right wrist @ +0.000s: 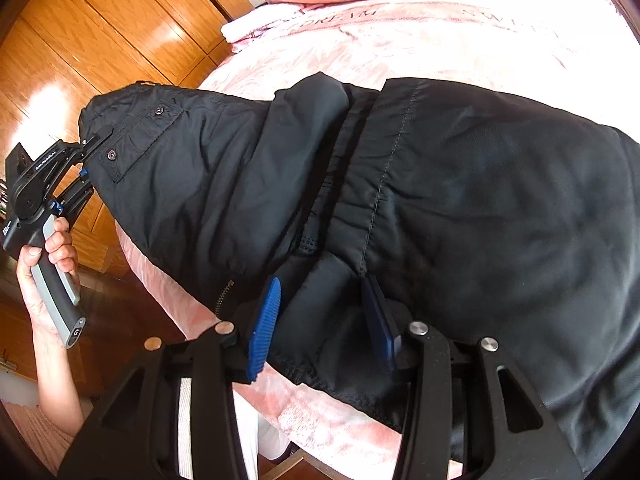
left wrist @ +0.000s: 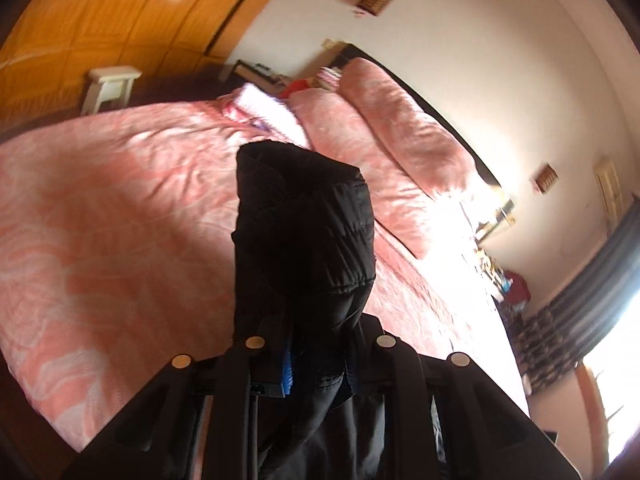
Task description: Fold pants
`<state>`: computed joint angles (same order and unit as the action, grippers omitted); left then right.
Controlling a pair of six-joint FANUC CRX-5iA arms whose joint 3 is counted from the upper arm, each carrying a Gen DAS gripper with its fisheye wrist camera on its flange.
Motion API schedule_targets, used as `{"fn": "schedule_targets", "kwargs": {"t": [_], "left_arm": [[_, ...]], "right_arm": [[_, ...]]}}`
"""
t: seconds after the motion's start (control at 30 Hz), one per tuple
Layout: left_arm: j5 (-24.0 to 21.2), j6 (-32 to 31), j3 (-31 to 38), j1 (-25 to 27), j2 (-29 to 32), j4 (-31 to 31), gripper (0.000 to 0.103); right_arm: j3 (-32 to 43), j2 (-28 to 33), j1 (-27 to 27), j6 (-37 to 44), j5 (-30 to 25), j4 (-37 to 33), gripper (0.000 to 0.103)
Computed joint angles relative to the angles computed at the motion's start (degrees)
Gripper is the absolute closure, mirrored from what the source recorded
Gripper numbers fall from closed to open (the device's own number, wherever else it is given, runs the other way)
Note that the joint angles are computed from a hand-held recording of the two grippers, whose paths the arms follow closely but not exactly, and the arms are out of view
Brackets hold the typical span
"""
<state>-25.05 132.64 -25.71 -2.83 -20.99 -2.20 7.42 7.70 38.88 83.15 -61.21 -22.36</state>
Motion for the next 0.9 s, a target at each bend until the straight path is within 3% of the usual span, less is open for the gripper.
{"fn": "schedule_targets", "kwargs": {"t": [0.27,0.5,0.6,0.7,0.77,0.9], "left_arm": [[-2.7,-18.49,9.47,-12.53,10.31,1.63,0.084],[-13.25,-27.65,17.37,-20.41,20.41,-0.16,0.081],[-18.61,-27.89,20.66,-22.6,23.73,-2.23,0.072],[-19.13,-29.31,20.01,-21.51,23.47,2.38,0.054],[-17.2,-32.32,17.41,-19.87,21.66,8.67,0.015],[-10.93,-38.18,10.67,-17.49,15.65,19.14,0.01]], "right_arm": [[-3.92,-5.51,-2.74,-1.47,2.83,-0.68,0.058],[-5.75,-6.26,-4.64,-5.95,2.63,2.99,0.056],[-6.32,-6.45,-5.82,-5.87,2.58,2.38,0.057],[-6.54,-6.41,-6.55,-5.35,2.15,1.51,0.056],[-6.16,-5.9,-6.84,-5.09,2.09,0.98,0.054],[-6.34,-6.17,-6.74,-5.16,2.9,1.18,0.044]]}}
